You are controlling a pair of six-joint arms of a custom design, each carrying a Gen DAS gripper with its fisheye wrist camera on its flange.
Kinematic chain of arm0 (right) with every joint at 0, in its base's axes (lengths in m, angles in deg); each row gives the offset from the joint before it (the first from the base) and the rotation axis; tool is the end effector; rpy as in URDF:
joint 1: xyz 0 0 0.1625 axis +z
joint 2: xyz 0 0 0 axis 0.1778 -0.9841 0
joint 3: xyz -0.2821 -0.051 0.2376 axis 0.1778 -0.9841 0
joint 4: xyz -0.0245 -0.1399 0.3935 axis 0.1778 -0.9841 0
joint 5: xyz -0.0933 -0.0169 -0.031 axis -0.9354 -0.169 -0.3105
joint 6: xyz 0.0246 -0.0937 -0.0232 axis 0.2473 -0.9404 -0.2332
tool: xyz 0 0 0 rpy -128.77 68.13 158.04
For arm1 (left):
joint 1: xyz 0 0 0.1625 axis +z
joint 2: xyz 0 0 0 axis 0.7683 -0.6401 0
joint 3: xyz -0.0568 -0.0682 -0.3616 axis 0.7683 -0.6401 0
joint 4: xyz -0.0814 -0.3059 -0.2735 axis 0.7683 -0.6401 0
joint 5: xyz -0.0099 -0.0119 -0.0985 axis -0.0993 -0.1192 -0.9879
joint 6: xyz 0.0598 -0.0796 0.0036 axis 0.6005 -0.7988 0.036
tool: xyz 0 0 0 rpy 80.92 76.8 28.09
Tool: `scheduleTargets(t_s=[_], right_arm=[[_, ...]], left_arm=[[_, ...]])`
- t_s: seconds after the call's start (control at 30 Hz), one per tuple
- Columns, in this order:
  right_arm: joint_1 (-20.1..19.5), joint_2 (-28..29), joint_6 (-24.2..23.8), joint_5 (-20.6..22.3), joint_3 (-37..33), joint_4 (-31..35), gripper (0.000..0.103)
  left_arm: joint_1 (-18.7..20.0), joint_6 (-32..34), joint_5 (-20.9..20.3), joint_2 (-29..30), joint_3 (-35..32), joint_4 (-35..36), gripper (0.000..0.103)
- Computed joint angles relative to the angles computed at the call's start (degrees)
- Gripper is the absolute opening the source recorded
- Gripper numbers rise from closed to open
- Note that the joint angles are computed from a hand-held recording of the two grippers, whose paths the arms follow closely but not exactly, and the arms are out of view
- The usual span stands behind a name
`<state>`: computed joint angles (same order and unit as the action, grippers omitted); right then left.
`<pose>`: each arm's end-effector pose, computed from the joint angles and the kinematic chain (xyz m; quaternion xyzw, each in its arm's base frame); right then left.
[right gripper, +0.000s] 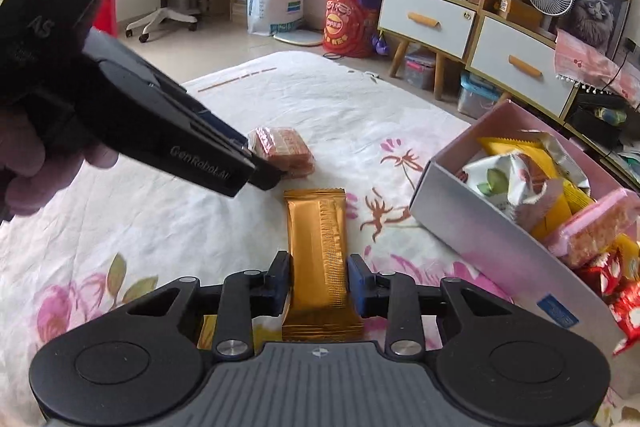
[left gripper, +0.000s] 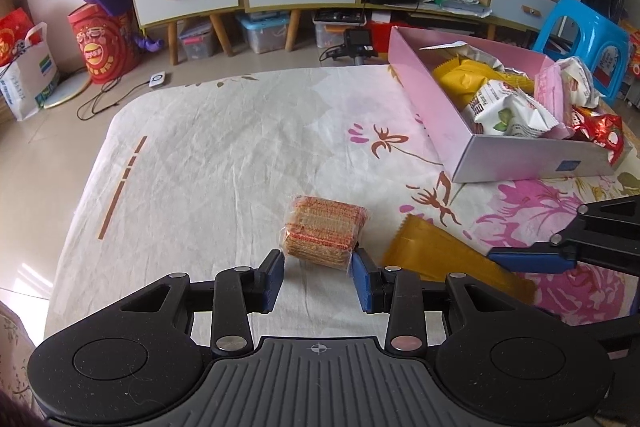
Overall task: Organize snacks
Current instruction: 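Grasp wafer packet with left tool while right tool grasps gold bar packet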
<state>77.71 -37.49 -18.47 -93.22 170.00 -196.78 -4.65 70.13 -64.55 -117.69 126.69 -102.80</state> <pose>0.0865 -0.4809 0.2297 0.3483 -0.8420 0.2755 0.3063 -0.3042 -0.5898 0.0404 0.3346 0.8762 -0.2175 0.2702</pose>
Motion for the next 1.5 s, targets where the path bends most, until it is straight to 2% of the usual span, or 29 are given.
scheduleTargets(t_s=[0.3, 0.47, 0.6, 0.63, 0.7, 0.73, 0.8, 0.97, 1.1, 1.23, 1.3, 1.37, 1.4, 1.5], right_arm=[[0.1, -5.5, 4.1, -6.3, 2.5, 3.4, 0.021], [1.1, -8.4, 4.1, -9.1, 4.1, 6.9, 0.021], [1.6, -8.8, 3.0, -10.1, 5.7, 5.0, 0.024], [1.6, -8.7, 2.8, -10.0, 6.1, 3.9, 0.028], [1.1, -8.4, 2.5, -9.3, 6.6, 1.8, 0.038], [0.9, -8.5, 2.5, -8.7, 6.8, 1.4, 0.044], [0.8, -8.0, 1.8, -8.1, 6.8, 0.6, 0.046], [0.7, -6.3, 0.3, -7.4, 6.1, -1.2, 0.047], [0.4, -5.8, 0.0, -6.1, 5.8, -1.7, 0.046], [-1.0, -7.0, 0.7, -3.4, 6.1, -0.2, 0.041], [-1.7, -7.8, 2.4, -2.1, 6.0, 1.6, 0.038], [-2.1, -8.6, 3.1, -0.8, 6.2, 3.1, 0.025], [-2.0, -8.8, 2.9, -0.5, 6.3, 3.7, 0.022], [-1.4, -8.7, 1.4, -1.2, 6.8, 3.1, 0.022]], left_arm=[[-0.1, -3.4, -3.4, -2.8, 2.7, 2.7, 0.034], [-1.0, -4.1, -5.2, -4.0, 4.5, 3.5, 0.034], [-1.9, -2.9, -5.3, -4.3, 6.0, 2.7, 0.037], [-2.0, -2.2, -5.4, -4.3, 6.4, 2.0, 0.038], [-2.1, -0.6, -5.9, -4.4, 7.0, 1.4, 0.048], [-2.2, 0.2, -6.1, -4.3, 7.1, 0.9, 0.056], [-2.5, 1.3, -5.2, -3.8, 7.2, -0.2, 0.069], [-2.6, 1.6, -3.8, -2.0, 6.1, -1.1, 0.074], [-2.8, 1.5, -4.0, -1.3, 5.5, -1.4, 0.074], [-2.9, 1.0, -4.1, -1.4, 5.6, -1.9, 0.071], [-2.9, 0.5, -4.0, -1.5, 5.6, -1.8, 0.066], [-2.8, -0.2, -3.8, -1.7, 5.5, -1.2, 0.057], [-2.8, -0.8, -3.8, -1.7, 5.3, -0.7, 0.053], [-3.0, -1.9, -3.2, -1.6, 4.9, 0.5, 0.045]])
